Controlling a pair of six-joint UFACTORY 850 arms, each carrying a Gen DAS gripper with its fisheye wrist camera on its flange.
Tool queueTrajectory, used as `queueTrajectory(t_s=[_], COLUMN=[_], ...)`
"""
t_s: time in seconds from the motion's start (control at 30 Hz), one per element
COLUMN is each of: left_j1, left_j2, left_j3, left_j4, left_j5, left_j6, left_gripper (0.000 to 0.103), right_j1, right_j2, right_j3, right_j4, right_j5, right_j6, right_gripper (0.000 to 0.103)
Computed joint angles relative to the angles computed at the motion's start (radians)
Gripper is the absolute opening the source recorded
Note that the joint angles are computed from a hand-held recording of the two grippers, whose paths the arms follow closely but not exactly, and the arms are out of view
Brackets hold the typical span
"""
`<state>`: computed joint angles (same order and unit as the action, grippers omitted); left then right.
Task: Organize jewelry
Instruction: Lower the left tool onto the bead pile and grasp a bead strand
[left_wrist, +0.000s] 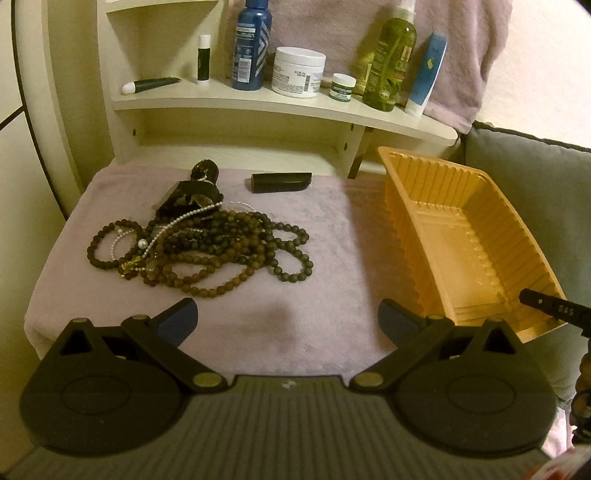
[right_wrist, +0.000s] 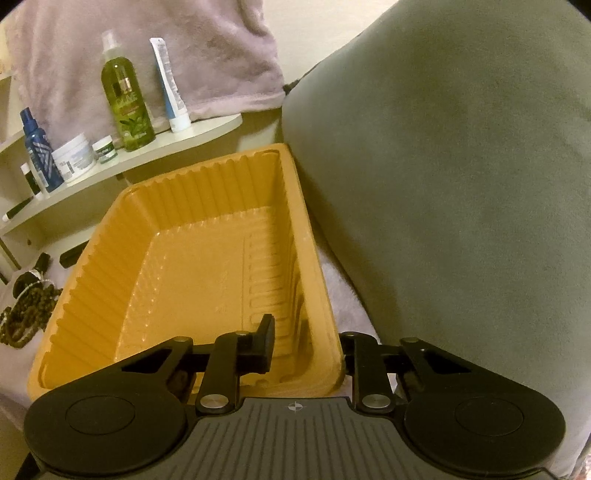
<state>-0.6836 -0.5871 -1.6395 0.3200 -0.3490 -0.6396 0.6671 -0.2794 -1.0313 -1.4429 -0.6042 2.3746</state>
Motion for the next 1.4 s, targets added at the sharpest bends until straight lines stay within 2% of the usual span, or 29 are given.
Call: queueTrajectory(t_s=[0.07, 0.27, 0.43, 0.6, 0.8, 0.9, 0.93, 0.97, 1.07, 1.17, 1.23, 1.33, 1.4], left_j1=[0.004, 0.011, 0.019, 0.035, 0.064, 0.077, 0.078, 0.079, 0.083, 0.088, 0.093, 0.095, 0.096], left_j2=[0.006, 0.027, 0.044, 0.042, 0.013, -0.010, -0.016, -0.022, -0.039, -0.056, -0.067, -0.082, -0.099], left_j3=[0.009, 0.054, 0.105, 0.126, 0.110, 0.087, 0.080, 0.075, 0.057, 0.039, 0.025, 0.003, -0.023], left_j4=[0.012, 0.199, 0.470, 0.636, 0.691, 0.582, 0.579, 0.576, 0.548, 0.533, 0.463, 0.468, 0.420], left_j5=[0.008, 0.041, 0.064, 0.080, 0.108, 0.125, 0.123, 0.120, 0.108, 0.091, 0.092, 0.076, 0.047], left_j6=[-0.016, -0.172, -0.394, -0.499, -0.504, -0.398, -0.401, -0.402, -0.404, -0.413, -0.353, -0.354, -0.313], left_gripper=[0.103, 0.103, 0.102, 0.100, 0.083, 0.062, 0.050, 0.042, 0.032, 0.025, 0.021, 0.020, 0.019], right_j1=[0.008, 0.035, 0.067, 0.093, 0.102, 0.104, 0.103, 0.104, 0.103, 0.100, 0.096, 0.092, 0.090], right_j2=[-0.002, -0.007, -0.028, -0.050, -0.063, -0.071, -0.072, -0.073, -0.079, -0.083, -0.085, -0.087, -0.090], right_j3=[-0.011, -0.054, -0.110, -0.152, -0.182, -0.196, -0.197, -0.198, -0.206, -0.211, -0.211, -0.215, -0.218], right_j4=[0.019, 0.058, 0.090, 0.133, 0.177, 0.196, 0.193, 0.197, 0.206, 0.210, 0.215, 0.220, 0.222], right_j5=[-0.024, -0.105, -0.181, -0.248, -0.274, -0.284, -0.284, -0.286, -0.289, -0.289, -0.284, -0.282, -0.279], right_j6=[-0.035, -0.121, -0.194, -0.258, -0.313, -0.334, -0.333, -0.337, -0.351, -0.362, -0.366, -0.370, -0.371], right_gripper=[0.017, 0.005, 0.004, 0.004, 0.005, 0.005, 0.004, 0.005, 0.004, 0.004, 0.005, 0.005, 0.005])
